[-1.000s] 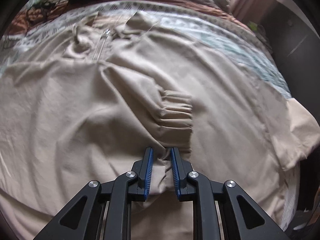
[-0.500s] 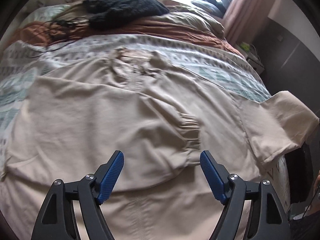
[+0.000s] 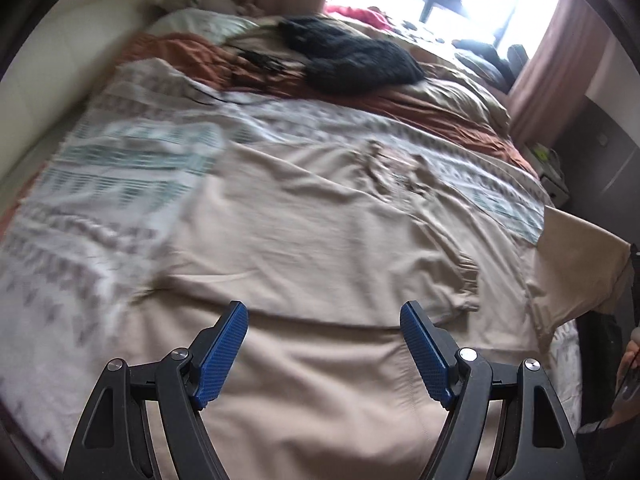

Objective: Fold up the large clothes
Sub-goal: 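Lay the held sleeve across the jacket body and open the right tool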

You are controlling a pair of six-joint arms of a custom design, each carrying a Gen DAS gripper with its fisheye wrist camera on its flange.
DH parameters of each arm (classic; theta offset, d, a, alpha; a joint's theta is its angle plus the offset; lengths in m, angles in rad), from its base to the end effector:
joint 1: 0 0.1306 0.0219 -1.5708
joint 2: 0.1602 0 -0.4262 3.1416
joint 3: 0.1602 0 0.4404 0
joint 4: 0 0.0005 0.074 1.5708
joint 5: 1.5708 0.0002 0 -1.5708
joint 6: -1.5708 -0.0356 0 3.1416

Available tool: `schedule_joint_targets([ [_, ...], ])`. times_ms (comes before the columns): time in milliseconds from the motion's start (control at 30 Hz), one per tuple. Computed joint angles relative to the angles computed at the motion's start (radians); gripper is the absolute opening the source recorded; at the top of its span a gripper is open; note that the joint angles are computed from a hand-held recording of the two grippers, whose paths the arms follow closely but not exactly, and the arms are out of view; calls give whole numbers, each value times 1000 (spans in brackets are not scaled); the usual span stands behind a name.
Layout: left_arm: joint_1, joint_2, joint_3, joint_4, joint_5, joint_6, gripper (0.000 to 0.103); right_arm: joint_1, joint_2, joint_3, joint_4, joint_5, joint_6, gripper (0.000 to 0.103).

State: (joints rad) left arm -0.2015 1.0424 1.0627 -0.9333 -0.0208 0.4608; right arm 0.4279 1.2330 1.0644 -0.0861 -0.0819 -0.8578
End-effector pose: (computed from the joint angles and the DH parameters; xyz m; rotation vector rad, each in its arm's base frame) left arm 0.3681 -0.0749 0.4503 -0.3322 2.4792 -0.2530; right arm 0.4418 0.2041 0.4484 0.3533 1.9060 0.9613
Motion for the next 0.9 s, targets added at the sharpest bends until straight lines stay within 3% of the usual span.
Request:
schedule_joint_targets([
  [200,116,-119,-30,-105,-7,-48,80,78,85,81,-54,19,64,3],
  [567,227,-222,-92,-171,34,-58,80,219,261,197,-152,-47,97,4],
  [600,222,-221,-93,-174,32,-53,80,231,276,207,-172,-55,110,7],
  [667,205,-218,-95,-171,20,-43,80,241,297,219,-216,-109,115,27],
  [700,193,-215,-95,-167,18,-34,80,242,298,216,-229,-128,114,58],
  [733,181,-211,-96,-159,22,-26,80,243,291,203,-223,-128,110,75],
  [900,75,-140,-86,-110,14,10,80,201,176,62,-145,-164,55,76],
])
